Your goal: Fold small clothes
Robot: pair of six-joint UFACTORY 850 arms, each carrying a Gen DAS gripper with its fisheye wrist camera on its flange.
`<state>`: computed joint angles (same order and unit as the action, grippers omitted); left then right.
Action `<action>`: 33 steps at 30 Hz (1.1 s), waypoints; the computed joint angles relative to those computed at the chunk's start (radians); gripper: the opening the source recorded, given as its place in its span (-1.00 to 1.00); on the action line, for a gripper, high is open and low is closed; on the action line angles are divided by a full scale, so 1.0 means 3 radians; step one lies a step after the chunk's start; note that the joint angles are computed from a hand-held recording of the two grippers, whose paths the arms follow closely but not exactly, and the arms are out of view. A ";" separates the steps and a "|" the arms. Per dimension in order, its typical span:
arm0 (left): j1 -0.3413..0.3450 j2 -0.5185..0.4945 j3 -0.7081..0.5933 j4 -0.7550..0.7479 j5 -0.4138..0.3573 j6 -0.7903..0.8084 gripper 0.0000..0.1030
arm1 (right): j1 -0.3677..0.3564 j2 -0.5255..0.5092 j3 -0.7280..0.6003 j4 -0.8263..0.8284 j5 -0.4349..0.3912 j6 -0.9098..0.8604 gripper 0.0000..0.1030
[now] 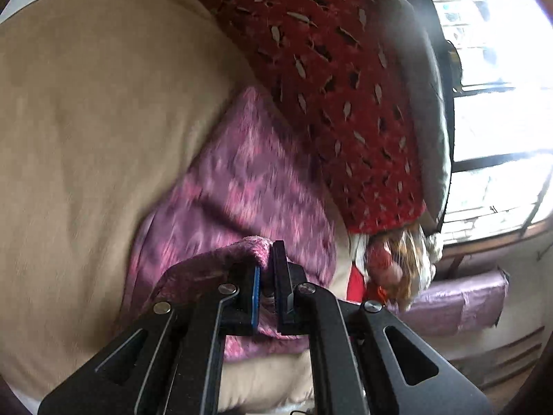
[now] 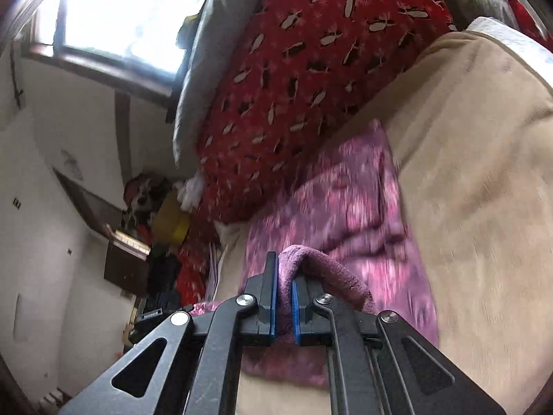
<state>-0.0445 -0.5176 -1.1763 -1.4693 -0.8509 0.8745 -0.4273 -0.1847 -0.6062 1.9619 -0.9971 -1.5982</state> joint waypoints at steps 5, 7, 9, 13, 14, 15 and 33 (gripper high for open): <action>-0.0095 -0.0490 -0.0750 0.0097 0.0115 -0.0341 -0.92 | 0.0083 -0.0475 -0.0438 0.0380 -0.0003 0.0060 -0.88; -0.0125 -0.0654 -0.1014 0.0185 0.0149 -0.0490 -0.92 | 0.0109 -0.0668 -0.0623 0.0514 -0.0010 0.0120 -0.88; -0.0180 -0.0890 -0.1391 0.0431 0.0217 -0.0777 -0.92 | 0.0140 -0.0824 -0.0794 0.0608 0.0061 0.0197 -0.88; -0.0297 -0.1282 -0.2027 0.1048 0.0382 -0.1320 -0.92 | 0.0220 -0.1116 -0.1193 0.0699 0.0364 0.0317 -0.88; -0.0337 -0.1428 -0.2260 0.1369 0.0407 -0.1601 -0.92 | 0.0244 -0.1173 -0.1278 0.0699 0.0491 0.0370 -0.88; -0.0351 -0.1521 -0.2404 0.1550 0.0378 -0.1775 -0.91 | 0.0262 -0.1229 -0.1358 0.0649 0.0618 0.0479 -0.85; -0.0109 -0.1291 -0.2123 0.1622 0.0112 -0.1376 0.37 | 0.0294 -0.0912 -0.1275 0.0539 0.1543 0.0417 0.18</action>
<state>-0.0772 -0.9048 -1.8133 -0.9827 -0.8172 0.4617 -0.3390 -0.4583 -0.9888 2.1235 -0.5343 -1.4731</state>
